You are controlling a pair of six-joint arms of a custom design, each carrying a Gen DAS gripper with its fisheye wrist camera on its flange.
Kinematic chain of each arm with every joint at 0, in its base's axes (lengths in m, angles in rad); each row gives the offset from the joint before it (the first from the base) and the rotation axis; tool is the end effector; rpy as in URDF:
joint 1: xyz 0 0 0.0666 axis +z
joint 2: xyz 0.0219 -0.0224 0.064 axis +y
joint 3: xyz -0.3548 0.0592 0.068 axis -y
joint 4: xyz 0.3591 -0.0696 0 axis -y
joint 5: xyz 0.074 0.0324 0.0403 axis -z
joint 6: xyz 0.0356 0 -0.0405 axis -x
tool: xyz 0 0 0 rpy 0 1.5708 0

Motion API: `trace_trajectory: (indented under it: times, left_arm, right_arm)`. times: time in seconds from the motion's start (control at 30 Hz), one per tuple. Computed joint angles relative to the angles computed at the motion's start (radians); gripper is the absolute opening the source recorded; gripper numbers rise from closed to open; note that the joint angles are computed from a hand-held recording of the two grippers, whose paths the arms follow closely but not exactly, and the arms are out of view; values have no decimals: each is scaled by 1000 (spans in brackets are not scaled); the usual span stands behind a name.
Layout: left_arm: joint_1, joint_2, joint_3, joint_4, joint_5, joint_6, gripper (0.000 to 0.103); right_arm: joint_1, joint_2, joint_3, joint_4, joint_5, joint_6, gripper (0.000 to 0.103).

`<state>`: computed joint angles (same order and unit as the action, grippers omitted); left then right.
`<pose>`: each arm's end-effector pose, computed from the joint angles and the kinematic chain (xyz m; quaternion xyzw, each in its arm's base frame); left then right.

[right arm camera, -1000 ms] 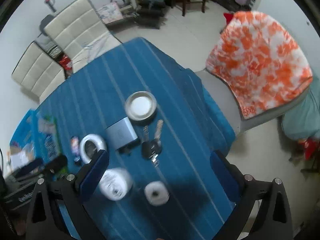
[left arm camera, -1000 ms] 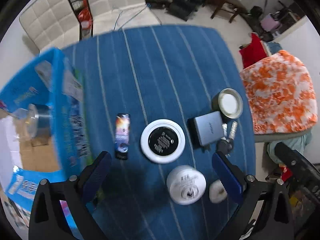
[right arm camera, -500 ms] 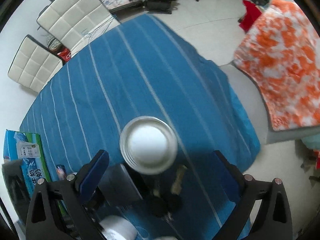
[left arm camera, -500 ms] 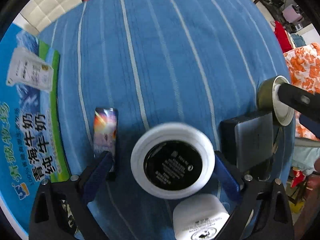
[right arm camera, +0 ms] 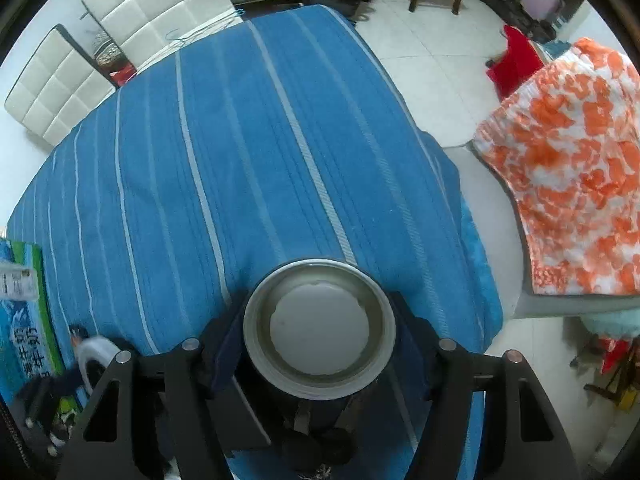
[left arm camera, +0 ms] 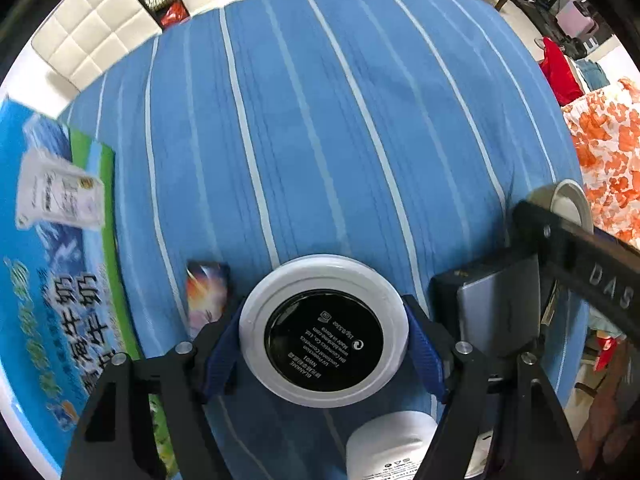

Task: Organize rigid objects
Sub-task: 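Grasp the white black-lidded container with the left tool while the right tool grasps the round tin lid, then carry the white container and tin lid into the blue box with both tools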

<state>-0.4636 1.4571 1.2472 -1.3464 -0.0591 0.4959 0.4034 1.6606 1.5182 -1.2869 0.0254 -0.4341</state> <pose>0.3602 -0.1782 0.3065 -0.0164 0.9994 0.0229 0.0201 0.4532 0.1920 0.3184 0.0162 0.9973 0.0172 0.0697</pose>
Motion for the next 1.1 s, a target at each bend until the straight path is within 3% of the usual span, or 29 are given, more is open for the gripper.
trace_trajectory:
  times: [0.3,0.57,0.73,0.93,1.1]
  left_arm:
    - [-25,-33,68,-23,-44,-15,74]
    - [5,-210,83,-64,-53,-64,74]
    - [84,-311,102,-94,-63,-153,74]
    - [212,-432,102,-132,-59,-250,74]
    - [406,-515,115,-185,-12,-374,74]
  right_arm:
    - [-6,-67,17,-31,17,-7,68]
    - [43,-142,100,-117,27,-1,68]
    - [135,-169,177,-181,48,-35,68]
    - [297,-146,305,-240,82,-138,68]
    - [437,-69,449,-277,108,-223,68]
